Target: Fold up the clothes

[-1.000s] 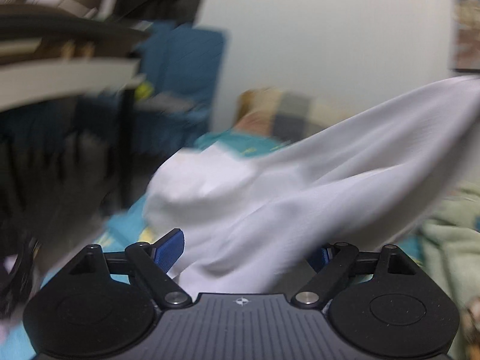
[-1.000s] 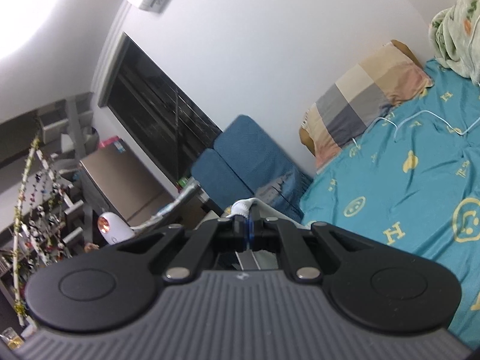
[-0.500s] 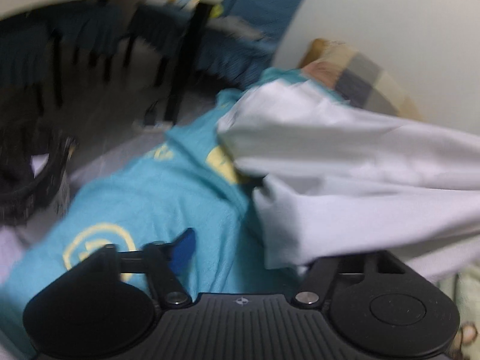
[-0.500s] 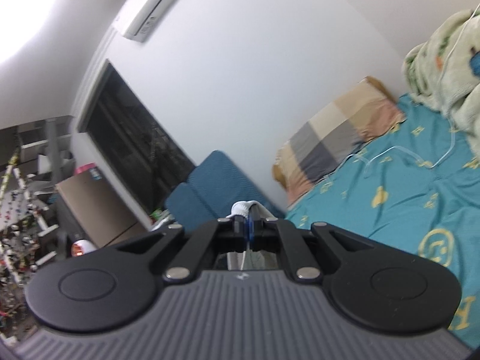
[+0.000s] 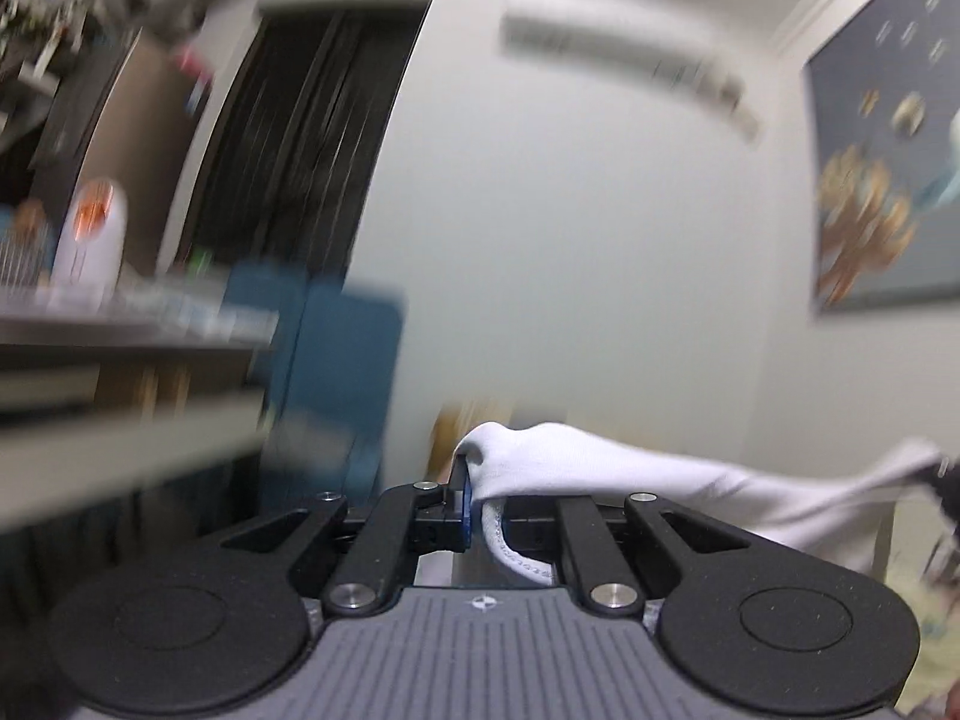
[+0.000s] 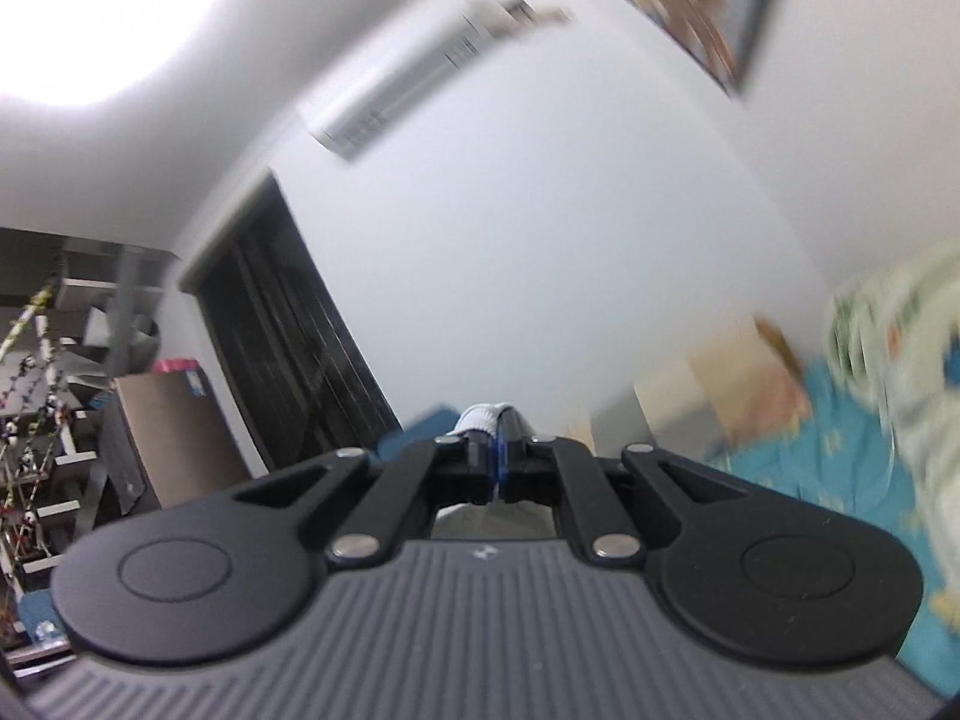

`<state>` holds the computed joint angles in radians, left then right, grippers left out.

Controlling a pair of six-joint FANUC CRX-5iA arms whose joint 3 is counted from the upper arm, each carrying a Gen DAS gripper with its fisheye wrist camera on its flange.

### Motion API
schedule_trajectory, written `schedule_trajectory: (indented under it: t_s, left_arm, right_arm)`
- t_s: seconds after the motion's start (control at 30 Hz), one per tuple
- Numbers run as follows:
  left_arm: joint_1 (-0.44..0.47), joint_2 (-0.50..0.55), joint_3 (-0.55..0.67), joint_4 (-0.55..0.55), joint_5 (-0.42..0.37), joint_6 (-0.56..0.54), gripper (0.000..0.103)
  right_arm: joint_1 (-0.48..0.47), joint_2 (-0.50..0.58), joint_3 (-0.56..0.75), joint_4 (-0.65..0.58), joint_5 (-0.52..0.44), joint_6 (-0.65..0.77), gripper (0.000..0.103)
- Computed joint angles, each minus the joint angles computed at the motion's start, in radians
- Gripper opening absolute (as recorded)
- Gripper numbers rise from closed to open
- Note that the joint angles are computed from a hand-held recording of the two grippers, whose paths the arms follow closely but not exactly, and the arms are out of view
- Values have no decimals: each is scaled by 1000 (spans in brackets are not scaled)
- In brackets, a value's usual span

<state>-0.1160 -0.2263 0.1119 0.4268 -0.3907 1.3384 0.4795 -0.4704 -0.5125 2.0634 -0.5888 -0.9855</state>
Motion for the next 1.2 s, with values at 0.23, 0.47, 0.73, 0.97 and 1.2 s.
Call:
schedule_trajectory:
  t_s: [0.23, 0.47, 0.73, 0.97, 1.2]
  left_arm:
    - [30, 49, 260, 213, -103, -150, 9]
    - [129, 72, 536, 302, -313, -89, 9]
    - [195, 75, 652, 335, -431, -44, 10]
    - [104, 131, 519, 187, -361, 5, 11]
    - [19, 485, 780, -68, -382, 199, 11]
  right_arm:
    - [276, -16, 178, -130, -195, 446, 5]
    - [624, 51, 392, -102, -458, 820, 5]
    - [750, 112, 533, -127, -562, 989, 5]
    - [509, 94, 442, -323, -411, 915, 5]
    - [108, 232, 419, -499, -75, 833, 5]
